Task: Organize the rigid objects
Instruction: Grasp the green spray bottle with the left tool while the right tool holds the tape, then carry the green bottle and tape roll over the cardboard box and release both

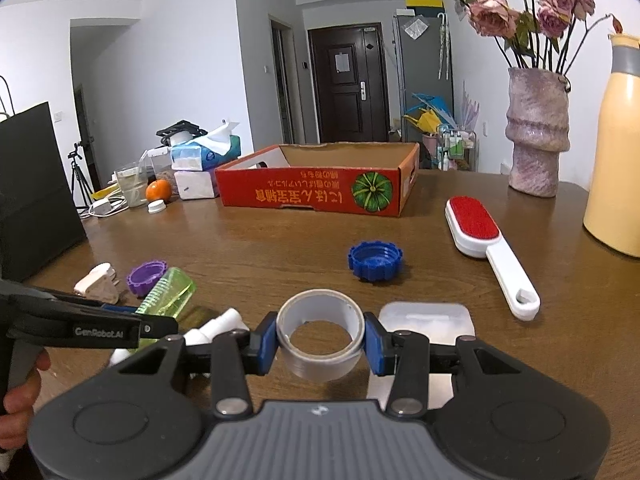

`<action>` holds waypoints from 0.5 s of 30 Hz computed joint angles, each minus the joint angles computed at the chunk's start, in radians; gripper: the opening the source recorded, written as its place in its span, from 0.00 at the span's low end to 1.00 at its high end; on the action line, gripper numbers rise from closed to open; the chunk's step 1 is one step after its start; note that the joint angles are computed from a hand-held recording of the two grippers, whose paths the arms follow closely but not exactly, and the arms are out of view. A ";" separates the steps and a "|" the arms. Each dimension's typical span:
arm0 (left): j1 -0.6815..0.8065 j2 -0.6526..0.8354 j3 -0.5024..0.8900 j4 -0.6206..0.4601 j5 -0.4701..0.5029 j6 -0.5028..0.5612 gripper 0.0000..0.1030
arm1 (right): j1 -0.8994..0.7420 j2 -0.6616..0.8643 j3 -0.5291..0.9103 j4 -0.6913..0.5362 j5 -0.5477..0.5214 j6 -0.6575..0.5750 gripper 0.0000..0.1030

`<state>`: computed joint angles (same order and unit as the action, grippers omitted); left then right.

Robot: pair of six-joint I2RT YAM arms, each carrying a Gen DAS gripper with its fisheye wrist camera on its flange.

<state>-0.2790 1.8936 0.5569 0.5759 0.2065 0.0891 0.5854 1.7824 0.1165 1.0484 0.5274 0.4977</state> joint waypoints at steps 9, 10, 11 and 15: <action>0.030 -0.092 -0.018 -0.017 0.043 0.015 0.31 | 0.015 -0.090 0.056 -0.132 0.028 -0.026 0.41; 0.034 -0.105 -0.019 -0.021 0.048 0.016 0.31 | 0.017 -0.101 0.062 -0.147 0.032 -0.030 0.41; 0.038 -0.118 -0.021 -0.025 0.053 0.018 0.31 | 0.018 -0.113 0.067 -0.161 0.034 -0.034 0.41; 0.051 -0.164 -0.022 -0.041 0.068 0.020 0.31 | 0.018 -0.161 0.092 -0.222 0.042 -0.052 0.41</action>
<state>-0.2285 1.7292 0.5350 0.5350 0.2747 0.1090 0.6036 1.6213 0.2083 0.8262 0.5698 0.4460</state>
